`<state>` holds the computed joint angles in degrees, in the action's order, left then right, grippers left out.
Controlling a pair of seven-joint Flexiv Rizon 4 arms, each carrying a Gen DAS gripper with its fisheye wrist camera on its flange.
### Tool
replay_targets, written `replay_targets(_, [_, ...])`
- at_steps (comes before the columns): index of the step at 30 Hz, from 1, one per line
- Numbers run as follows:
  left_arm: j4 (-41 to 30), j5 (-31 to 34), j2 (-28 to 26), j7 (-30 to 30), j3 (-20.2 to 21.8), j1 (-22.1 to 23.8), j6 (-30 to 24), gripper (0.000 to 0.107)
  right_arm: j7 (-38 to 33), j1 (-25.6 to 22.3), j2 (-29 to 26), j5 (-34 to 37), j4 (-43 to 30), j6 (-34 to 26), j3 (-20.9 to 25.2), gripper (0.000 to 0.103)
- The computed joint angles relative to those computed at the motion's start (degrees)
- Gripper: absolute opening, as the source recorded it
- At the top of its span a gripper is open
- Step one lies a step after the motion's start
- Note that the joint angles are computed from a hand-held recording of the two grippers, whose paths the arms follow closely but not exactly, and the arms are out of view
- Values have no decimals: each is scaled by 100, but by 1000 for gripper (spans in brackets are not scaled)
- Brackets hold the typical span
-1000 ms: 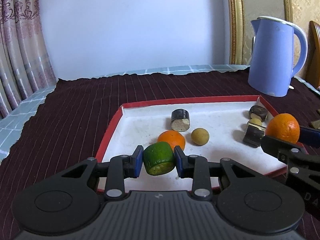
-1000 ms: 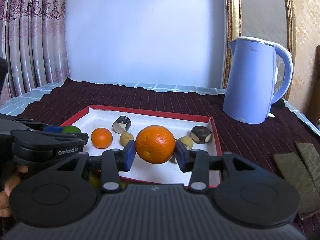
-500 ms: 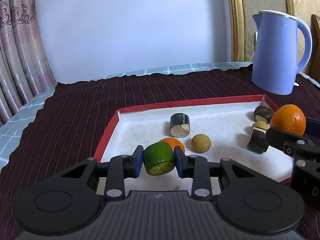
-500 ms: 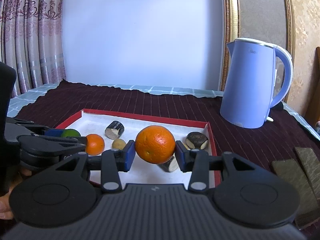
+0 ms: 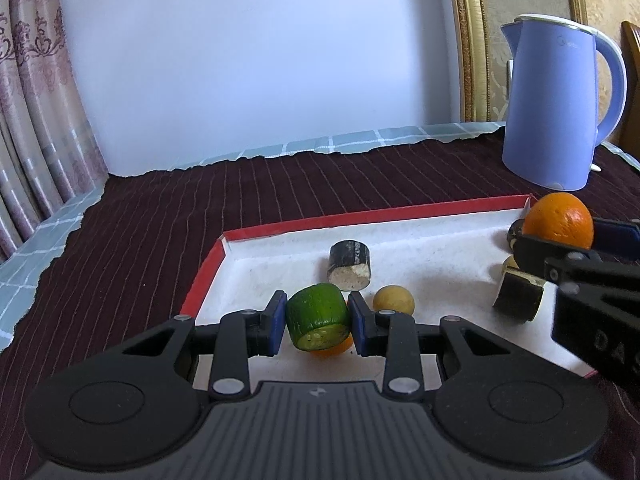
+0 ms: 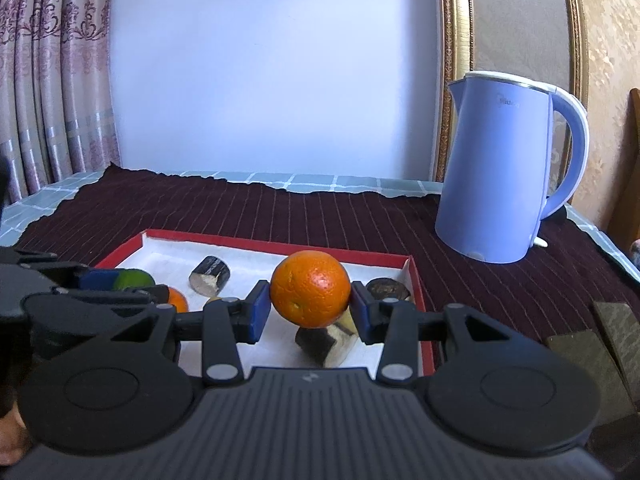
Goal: Organize fruits
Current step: 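Lower the orange into the tray and open the right tool while the left tool holds the lime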
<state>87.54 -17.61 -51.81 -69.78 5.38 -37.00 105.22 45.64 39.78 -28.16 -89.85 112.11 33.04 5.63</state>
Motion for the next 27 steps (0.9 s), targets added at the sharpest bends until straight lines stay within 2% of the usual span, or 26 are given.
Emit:
replay_targets(8, [-107,-5,-66,-20,75,-76,-52,32,424,-147,-67,-99,1,116,-74,40])
replay_targets(27, [-505,-8,-291,-89,160,-177,-158,32,281,-193,-190,133,-57,1,-160,40])
